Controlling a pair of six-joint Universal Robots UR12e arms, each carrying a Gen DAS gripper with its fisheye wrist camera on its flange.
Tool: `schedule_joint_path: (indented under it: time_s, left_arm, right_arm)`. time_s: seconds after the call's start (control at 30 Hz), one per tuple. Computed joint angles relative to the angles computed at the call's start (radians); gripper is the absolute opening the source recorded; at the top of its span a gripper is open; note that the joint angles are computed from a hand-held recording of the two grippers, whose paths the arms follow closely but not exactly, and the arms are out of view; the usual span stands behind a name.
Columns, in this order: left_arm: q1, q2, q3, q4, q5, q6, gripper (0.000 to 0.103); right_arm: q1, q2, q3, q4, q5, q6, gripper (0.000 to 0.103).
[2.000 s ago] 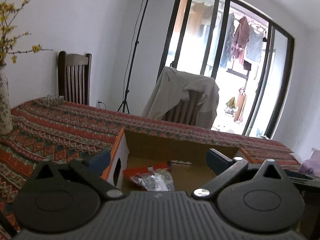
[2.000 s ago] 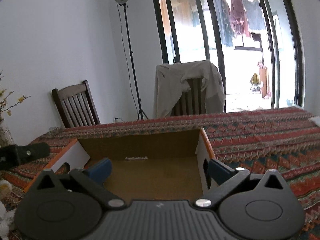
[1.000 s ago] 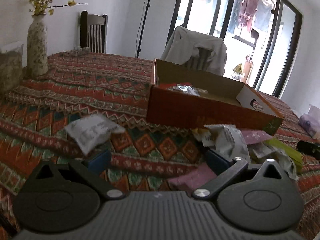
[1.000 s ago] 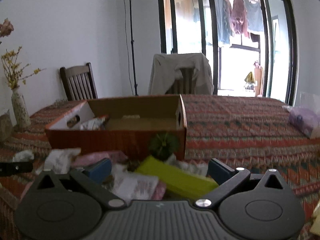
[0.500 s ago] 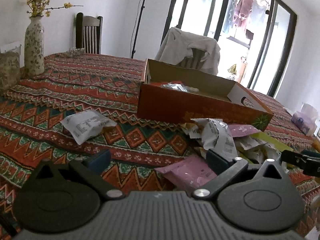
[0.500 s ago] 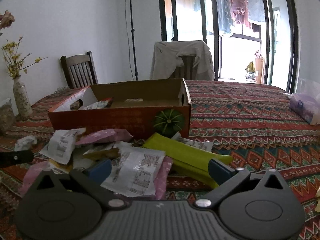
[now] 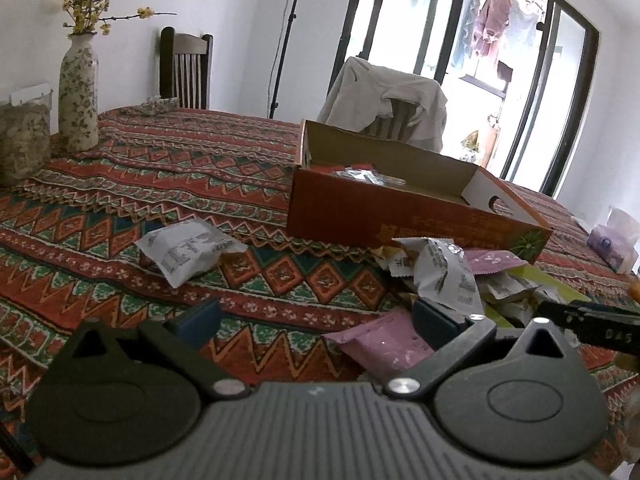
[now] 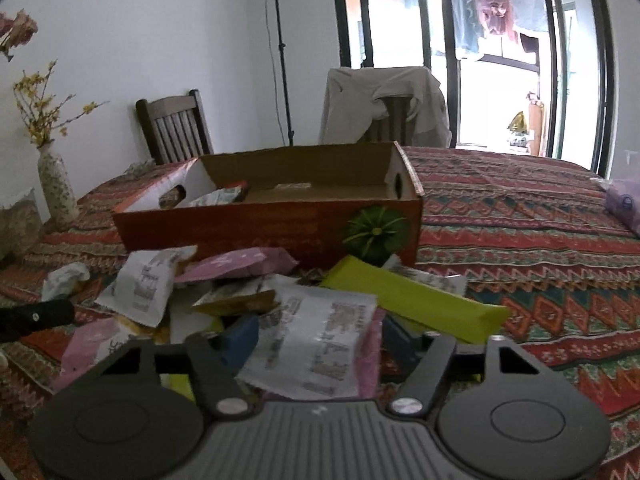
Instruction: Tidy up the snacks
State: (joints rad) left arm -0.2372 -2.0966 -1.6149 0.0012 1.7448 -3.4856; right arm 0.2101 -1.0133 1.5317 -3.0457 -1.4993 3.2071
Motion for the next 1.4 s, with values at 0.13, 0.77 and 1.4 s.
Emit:
schedule_joint_path:
  time_s: [0.13, 0.77, 1.4]
  left_arm:
    - [0.003, 0.004, -0.005, 0.000, 0.007, -0.008, 0.103]
    - [0.069, -0.054, 0.143, -0.220, 0.119, 0.141, 0.103]
    - [0.101, -0.074, 0.164, -0.295, 0.024, 0.163, 0.103]
  right_arm:
    - [-0.001, -0.002, 0.007, -0.005, 0.006, 0.013, 0.046]
    - [-0.022, -0.022, 0.049, -0.108, -0.051, 0.091, 0.042]
    - [-0.021, -0.018, 0.046, -0.097, -0.048, 0.096, 0.042]
